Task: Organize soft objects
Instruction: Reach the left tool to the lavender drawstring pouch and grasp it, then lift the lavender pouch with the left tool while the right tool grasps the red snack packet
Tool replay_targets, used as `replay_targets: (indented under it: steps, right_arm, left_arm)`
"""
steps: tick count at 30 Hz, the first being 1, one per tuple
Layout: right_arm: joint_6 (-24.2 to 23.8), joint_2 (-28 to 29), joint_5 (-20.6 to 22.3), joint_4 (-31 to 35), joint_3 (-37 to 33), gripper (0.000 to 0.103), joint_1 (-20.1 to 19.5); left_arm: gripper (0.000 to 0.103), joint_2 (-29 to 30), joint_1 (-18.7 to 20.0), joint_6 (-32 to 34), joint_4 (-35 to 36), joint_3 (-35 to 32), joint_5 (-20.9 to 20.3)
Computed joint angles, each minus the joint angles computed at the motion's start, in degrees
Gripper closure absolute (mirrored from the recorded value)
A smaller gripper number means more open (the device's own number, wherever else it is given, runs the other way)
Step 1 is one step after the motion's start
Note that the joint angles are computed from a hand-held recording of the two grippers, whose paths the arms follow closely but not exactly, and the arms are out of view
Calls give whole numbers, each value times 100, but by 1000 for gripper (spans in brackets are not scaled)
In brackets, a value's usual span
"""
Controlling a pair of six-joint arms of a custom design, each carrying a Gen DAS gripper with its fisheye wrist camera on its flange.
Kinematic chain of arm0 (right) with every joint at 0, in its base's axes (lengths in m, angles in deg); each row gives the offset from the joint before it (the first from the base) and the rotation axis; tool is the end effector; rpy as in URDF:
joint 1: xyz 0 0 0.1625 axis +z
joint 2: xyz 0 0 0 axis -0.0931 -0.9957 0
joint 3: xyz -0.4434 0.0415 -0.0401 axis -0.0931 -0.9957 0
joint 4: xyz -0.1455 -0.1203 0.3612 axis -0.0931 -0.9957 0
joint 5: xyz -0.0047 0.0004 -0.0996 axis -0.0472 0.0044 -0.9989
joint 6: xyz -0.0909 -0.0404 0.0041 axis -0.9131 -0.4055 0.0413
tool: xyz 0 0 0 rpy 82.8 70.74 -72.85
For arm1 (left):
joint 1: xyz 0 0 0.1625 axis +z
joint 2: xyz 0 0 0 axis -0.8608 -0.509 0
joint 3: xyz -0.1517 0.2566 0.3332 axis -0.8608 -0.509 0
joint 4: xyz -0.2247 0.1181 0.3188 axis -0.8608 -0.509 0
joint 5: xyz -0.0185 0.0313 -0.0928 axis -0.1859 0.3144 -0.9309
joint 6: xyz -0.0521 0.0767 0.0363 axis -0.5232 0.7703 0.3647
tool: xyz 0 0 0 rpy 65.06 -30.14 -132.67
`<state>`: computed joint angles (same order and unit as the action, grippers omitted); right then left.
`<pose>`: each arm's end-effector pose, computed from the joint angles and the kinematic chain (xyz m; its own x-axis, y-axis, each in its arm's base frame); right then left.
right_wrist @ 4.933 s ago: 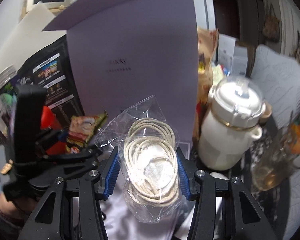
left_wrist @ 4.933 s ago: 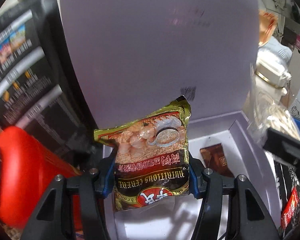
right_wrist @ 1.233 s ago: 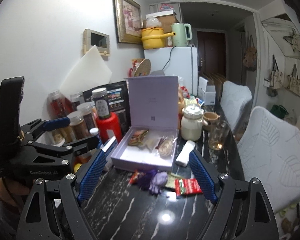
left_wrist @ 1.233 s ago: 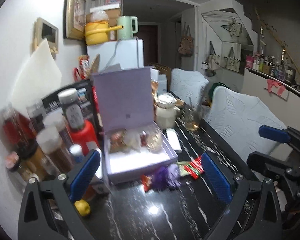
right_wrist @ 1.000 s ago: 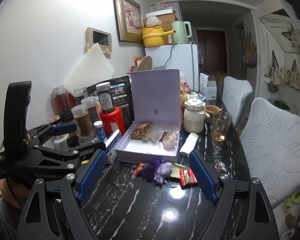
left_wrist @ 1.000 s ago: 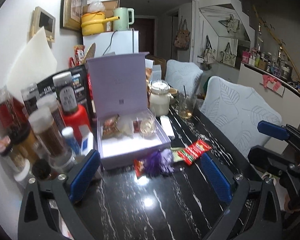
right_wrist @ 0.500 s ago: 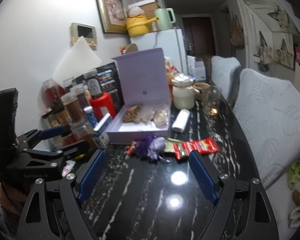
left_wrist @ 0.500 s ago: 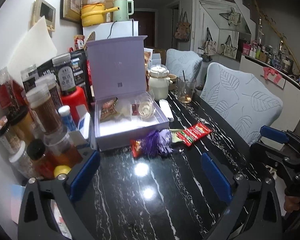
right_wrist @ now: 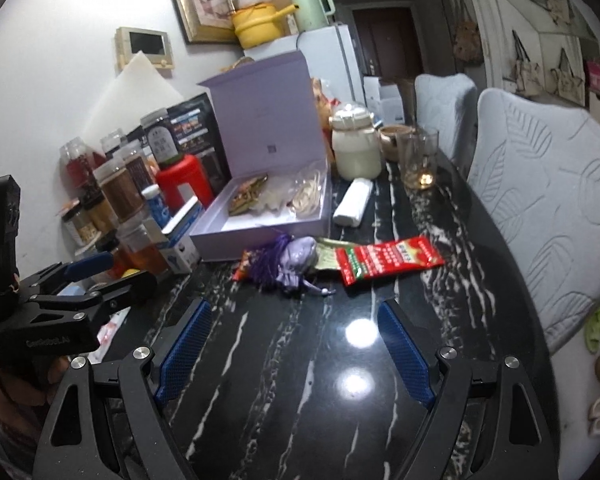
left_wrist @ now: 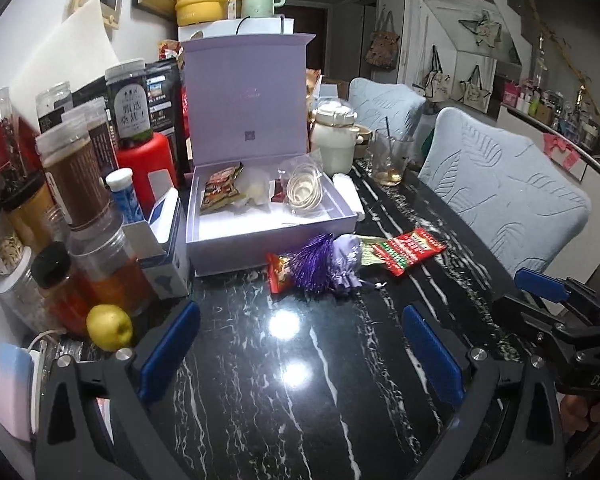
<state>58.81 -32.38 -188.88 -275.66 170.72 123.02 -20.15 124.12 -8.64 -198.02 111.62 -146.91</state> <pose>0.3710 -0.5528 0.0346 -0.8447 -0.0531 0.5326 -0.4639 0.5689 -0.6791 -0.0954 -0.6296 0.3470 -0.6837 0.3903 -0.6166 0.6957 0.6039 -0.3891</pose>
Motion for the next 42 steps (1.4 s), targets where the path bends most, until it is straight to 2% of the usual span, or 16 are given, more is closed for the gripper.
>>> replay_targets:
  steps: [9,18,28,31,33,42]
  right_arm:
    - [79,118,119,428,-296,17,-294]
    - [123,170,143,738,-530,18,-568]
    - [125,143,110,983,-728,18,-818]
    - [136,117,127,1030,-744,18,-880]
    - [139,109,129,1051,-758,18,-912]
    - [229,60,152,1127,-744,18,-1024]
  left_arm:
    - [0,436,272,-383,676,-533,-411]
    - [0,948,378,-309,921,-993,-444]
    - [1,1508,427,-295,1257,-1631,-702]
    - [4,1694,438,-380,1472,-1874,-775]
    - [18,1816,450,-446,1643,-2055,-832]
    - [25,2172,461,-307,1737,-2398,-888]
